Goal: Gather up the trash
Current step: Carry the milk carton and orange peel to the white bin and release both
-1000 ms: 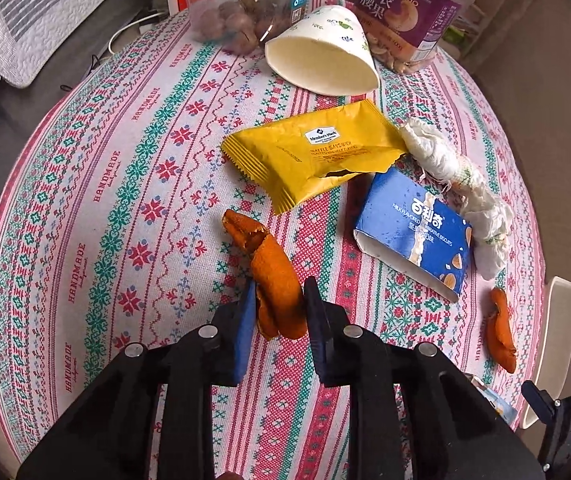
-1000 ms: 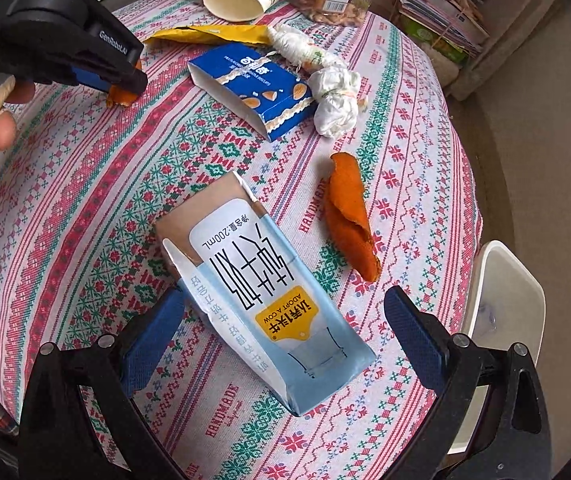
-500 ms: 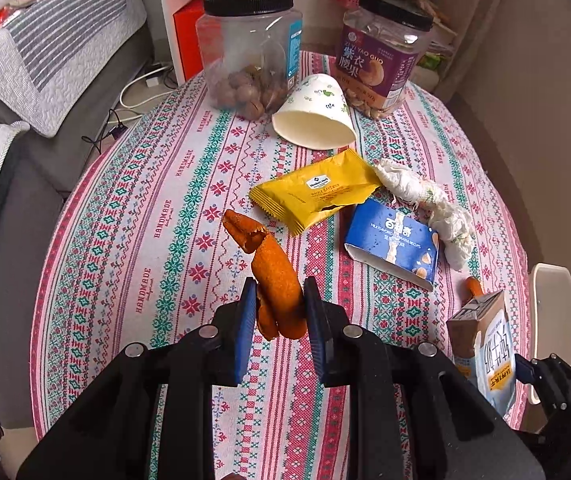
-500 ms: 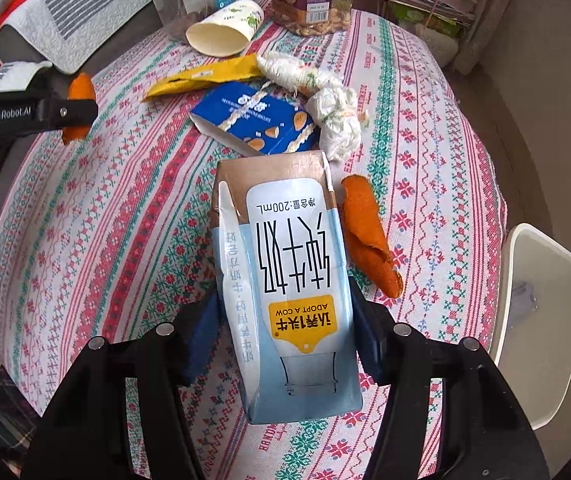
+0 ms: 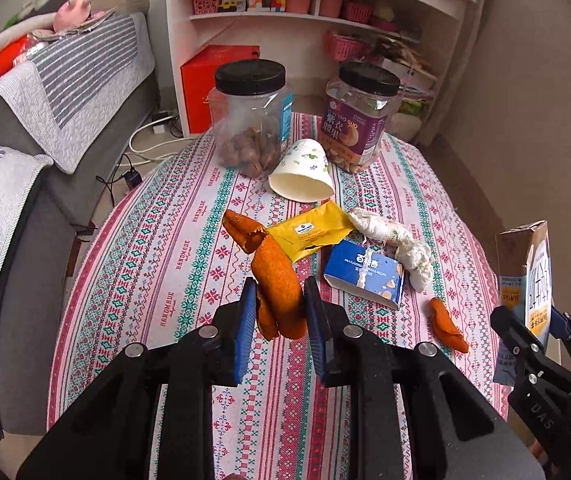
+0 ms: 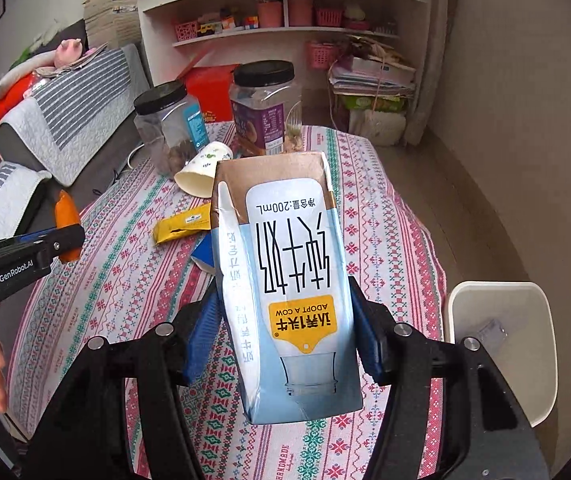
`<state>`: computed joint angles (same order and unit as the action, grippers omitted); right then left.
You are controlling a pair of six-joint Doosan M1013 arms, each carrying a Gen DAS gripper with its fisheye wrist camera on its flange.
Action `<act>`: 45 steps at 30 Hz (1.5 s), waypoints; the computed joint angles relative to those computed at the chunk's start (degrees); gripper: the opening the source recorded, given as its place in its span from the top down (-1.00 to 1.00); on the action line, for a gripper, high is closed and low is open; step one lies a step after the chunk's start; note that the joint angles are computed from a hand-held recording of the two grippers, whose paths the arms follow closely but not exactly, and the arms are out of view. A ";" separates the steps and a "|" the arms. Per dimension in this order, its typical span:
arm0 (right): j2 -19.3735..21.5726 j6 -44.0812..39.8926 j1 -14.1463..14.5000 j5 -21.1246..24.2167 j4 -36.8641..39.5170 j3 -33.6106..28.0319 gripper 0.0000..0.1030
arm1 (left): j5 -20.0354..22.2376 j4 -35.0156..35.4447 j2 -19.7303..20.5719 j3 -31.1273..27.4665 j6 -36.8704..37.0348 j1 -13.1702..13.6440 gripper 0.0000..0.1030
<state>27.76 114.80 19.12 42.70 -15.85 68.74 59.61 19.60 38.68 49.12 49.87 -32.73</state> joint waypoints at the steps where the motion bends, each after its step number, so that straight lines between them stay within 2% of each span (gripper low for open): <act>1: -0.28 1.12 0.01 -0.62 -1.20 0.41 -0.09 | -0.63 0.45 -0.28 0.43 -0.37 -0.12 0.52; 9: -2.12 7.95 -0.19 -2.94 -8.69 3.24 -0.10 | -3.23 4.23 -1.15 1.72 -1.71 -1.58 0.52; 21: -4.54 17.86 -1.67 -1.92 -18.88 7.04 -0.10 | -6.57 6.85 -1.13 1.98 -0.99 -3.78 0.52; 33: -6.63 26.77 -4.37 2.19 -26.22 9.81 -0.10 | -9.11 4.06 0.27 0.48 2.52 -5.71 0.52; 38: -7.53 31.77 -5.64 5.39 -28.83 10.58 -0.12 | -10.07 1.73 1.56 -1.25 6.22 -6.92 0.52; 39: -7.81 32.58 -5.95 5.88 -29.10 10.79 -0.15 | -10.25 0.99 1.87 -1.63 7.16 -7.18 0.52; 43: -8.98 36.58 -6.84 7.41 -31.00 12.01 -0.56 | -10.59 -2.39 3.24 -3.55 10.33 -8.22 0.52; 45: -9.56 37.96 -7.23 7.66 -31.96 12.62 -0.61 | -10.39 -3.84 3.99 -4.73 11.90 -8.76 0.52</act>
